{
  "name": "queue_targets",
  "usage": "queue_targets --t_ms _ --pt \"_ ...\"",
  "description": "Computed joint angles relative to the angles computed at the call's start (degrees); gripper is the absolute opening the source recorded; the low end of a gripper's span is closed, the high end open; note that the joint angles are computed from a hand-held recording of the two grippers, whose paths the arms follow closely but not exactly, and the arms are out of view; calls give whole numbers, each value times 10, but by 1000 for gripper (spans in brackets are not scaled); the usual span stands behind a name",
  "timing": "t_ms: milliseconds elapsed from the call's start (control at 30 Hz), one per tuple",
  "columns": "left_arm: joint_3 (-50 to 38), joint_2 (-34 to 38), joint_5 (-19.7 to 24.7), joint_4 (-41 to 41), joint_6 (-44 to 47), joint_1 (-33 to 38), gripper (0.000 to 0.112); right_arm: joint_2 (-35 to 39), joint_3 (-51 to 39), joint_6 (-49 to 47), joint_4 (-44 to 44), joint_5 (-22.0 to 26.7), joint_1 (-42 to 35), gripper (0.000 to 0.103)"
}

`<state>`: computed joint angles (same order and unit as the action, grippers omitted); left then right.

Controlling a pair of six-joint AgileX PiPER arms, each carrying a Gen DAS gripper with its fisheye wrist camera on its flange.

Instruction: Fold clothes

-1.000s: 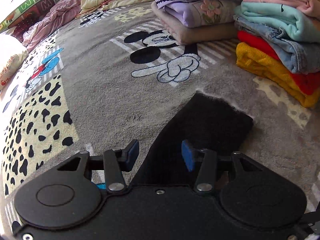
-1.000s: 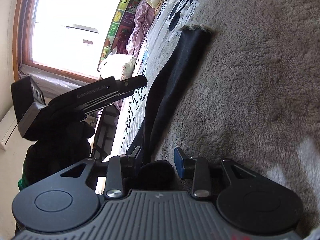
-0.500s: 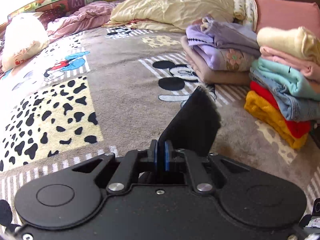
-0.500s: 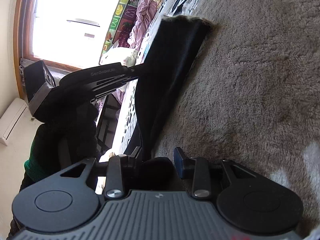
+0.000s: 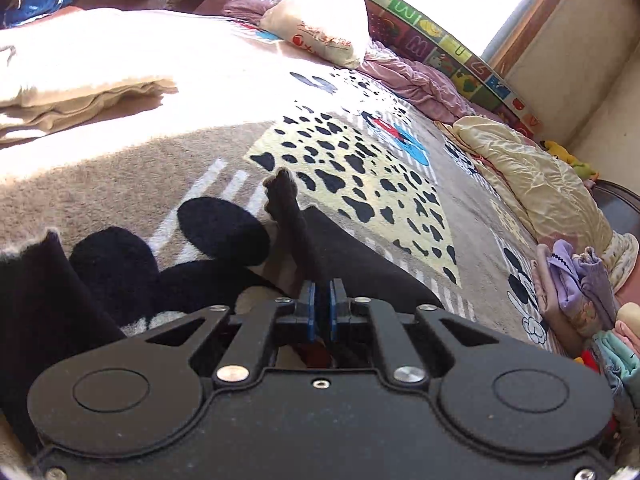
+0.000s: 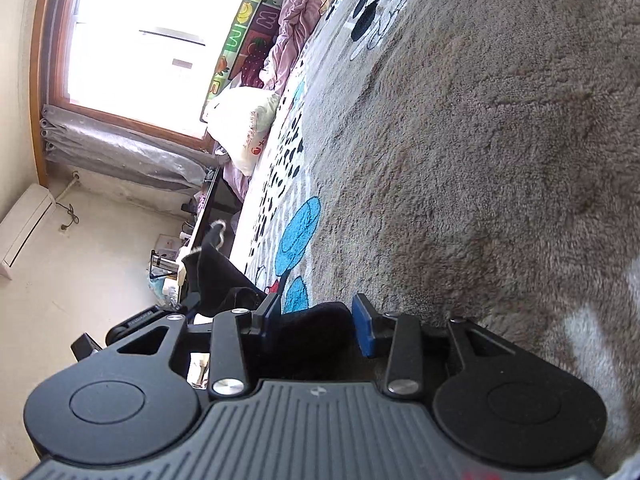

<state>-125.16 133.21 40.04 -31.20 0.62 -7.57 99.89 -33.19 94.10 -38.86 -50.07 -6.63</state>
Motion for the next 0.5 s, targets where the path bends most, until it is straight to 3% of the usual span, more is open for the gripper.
queue_targets --t_ms 133,233,367,500 --pt "70 -11 -20 -107 60 41 5 0 31 54 -18 -64 -24 52" --pt "85 -3 2 -195 111 67 10 5 77 87 7 -130 -29 56" --pt "1 43 47 -224 86 84 36 8 86 96 54 -130 3 61" --pt "-126 111 96 -179 35 80 37 10 47 105 66 -85 27 73"
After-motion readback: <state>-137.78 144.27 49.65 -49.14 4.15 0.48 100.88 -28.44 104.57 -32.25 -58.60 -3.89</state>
